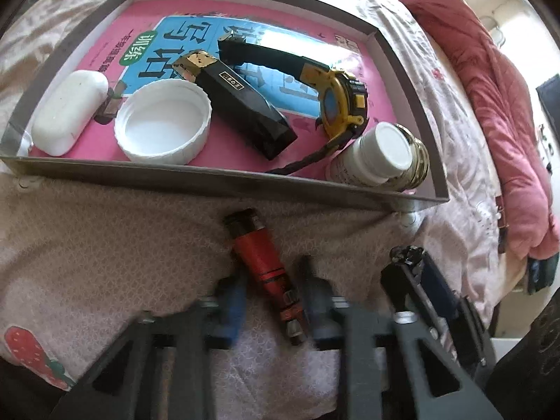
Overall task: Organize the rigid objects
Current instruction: 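Grasp the red lighter with the left tool while the right tool grasps the black clip, then carry the lighter with the left tool while the right tool carries the clip into the box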
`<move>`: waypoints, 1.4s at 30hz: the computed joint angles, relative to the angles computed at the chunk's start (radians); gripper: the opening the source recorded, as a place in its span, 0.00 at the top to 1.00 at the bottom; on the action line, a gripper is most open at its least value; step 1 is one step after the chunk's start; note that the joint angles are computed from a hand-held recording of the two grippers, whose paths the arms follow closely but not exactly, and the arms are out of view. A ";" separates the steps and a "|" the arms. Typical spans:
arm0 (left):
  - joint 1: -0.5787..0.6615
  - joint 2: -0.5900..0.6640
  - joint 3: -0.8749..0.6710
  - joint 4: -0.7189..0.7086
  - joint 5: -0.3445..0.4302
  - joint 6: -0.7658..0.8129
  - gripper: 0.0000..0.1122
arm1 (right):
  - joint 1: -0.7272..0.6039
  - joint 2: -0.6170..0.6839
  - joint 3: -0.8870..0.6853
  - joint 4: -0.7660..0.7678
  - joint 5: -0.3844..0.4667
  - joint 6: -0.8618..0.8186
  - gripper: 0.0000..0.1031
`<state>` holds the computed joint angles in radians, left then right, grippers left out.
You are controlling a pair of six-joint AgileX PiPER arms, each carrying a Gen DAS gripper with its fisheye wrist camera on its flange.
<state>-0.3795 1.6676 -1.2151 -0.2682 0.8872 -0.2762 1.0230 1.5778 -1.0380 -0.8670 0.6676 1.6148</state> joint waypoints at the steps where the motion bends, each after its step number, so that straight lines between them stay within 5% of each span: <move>1: 0.009 -0.007 0.010 -0.024 -0.006 0.021 0.85 | 0.001 0.001 -0.002 -0.002 0.002 0.002 0.65; 13: 0.009 -0.142 0.089 0.013 -0.053 0.097 0.91 | 0.039 -0.021 0.003 -0.113 0.012 0.075 0.65; 32: 0.194 -0.319 0.096 0.024 -0.031 0.230 0.91 | 0.096 -0.023 -0.042 -0.284 0.077 0.215 0.65; 42: 0.225 -0.354 0.074 0.050 -0.049 0.261 0.91 | 0.142 0.030 -0.150 -0.309 0.142 0.135 0.65</move>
<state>-0.1543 1.3139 -1.1410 -0.2181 0.8381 -0.0153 1.1646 1.6076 -1.1875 -1.1760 0.8100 1.7493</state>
